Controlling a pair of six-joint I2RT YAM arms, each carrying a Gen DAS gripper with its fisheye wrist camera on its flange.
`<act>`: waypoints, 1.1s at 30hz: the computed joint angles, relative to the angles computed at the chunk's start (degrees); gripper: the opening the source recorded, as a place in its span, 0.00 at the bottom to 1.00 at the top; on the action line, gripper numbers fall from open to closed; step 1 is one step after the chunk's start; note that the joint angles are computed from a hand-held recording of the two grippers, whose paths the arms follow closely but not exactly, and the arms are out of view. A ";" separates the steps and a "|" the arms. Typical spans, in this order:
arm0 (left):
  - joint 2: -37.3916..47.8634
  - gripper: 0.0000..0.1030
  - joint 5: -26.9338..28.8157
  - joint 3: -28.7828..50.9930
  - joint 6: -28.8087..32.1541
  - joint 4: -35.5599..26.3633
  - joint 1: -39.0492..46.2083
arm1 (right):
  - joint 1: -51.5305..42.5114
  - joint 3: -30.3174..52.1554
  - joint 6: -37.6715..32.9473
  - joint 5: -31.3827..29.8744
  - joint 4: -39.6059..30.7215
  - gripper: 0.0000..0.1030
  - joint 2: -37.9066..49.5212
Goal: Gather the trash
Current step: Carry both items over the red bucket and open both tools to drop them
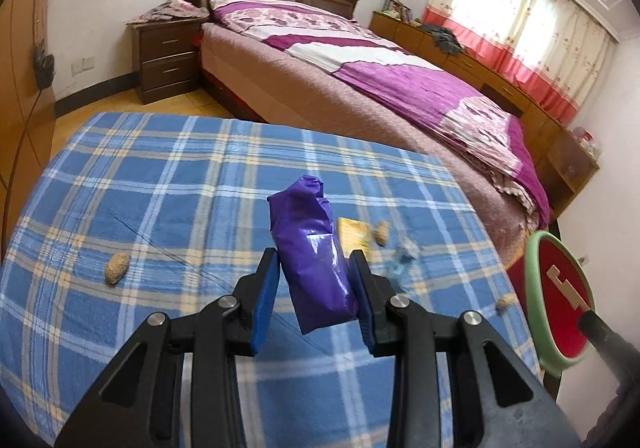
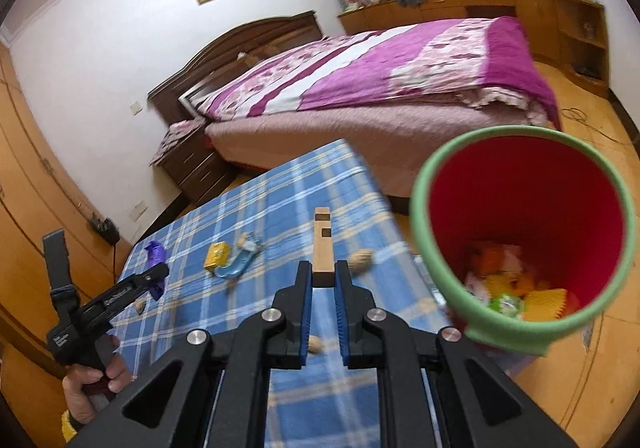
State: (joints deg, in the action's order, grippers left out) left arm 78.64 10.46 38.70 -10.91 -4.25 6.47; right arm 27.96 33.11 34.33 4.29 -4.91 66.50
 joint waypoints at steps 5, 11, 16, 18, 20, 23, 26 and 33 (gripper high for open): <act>-5.61 0.35 -1.07 -0.99 -0.73 -3.64 -4.91 | -5.10 -4.61 -0.07 -1.78 -2.58 0.12 -7.95; -9.22 0.35 -3.76 -0.90 -2.65 -6.83 -12.76 | -13.43 -9.47 -1.03 -6.13 -5.78 0.12 -16.82; -9.48 0.35 -7.11 0.12 -4.49 -8.40 -20.21 | -21.67 -11.90 -2.72 -11.57 -7.86 0.12 -21.34; -8.61 0.35 -8.03 1.01 -5.36 -8.81 -23.41 | -25.48 -12.60 -3.75 -14.13 -8.20 0.12 -22.20; -7.57 0.35 -9.00 2.01 -6.17 -9.06 -26.41 | -29.07 -13.26 -4.78 -16.66 -8.45 0.12 -23.02; -5.36 0.35 -10.64 3.72 -7.09 -8.90 -30.78 | -34.38 -14.13 -6.28 -20.50 -8.70 0.12 -23.90; -1.99 0.35 -11.76 6.20 -7.87 -8.62 -35.37 | -38.05 -14.98 -7.20 -23.21 -8.36 0.12 -24.01; 5.99 0.35 -12.33 11.57 -8.42 -7.31 -42.41 | -46.74 -16.10 -10.17 -30.08 -5.46 0.12 -20.16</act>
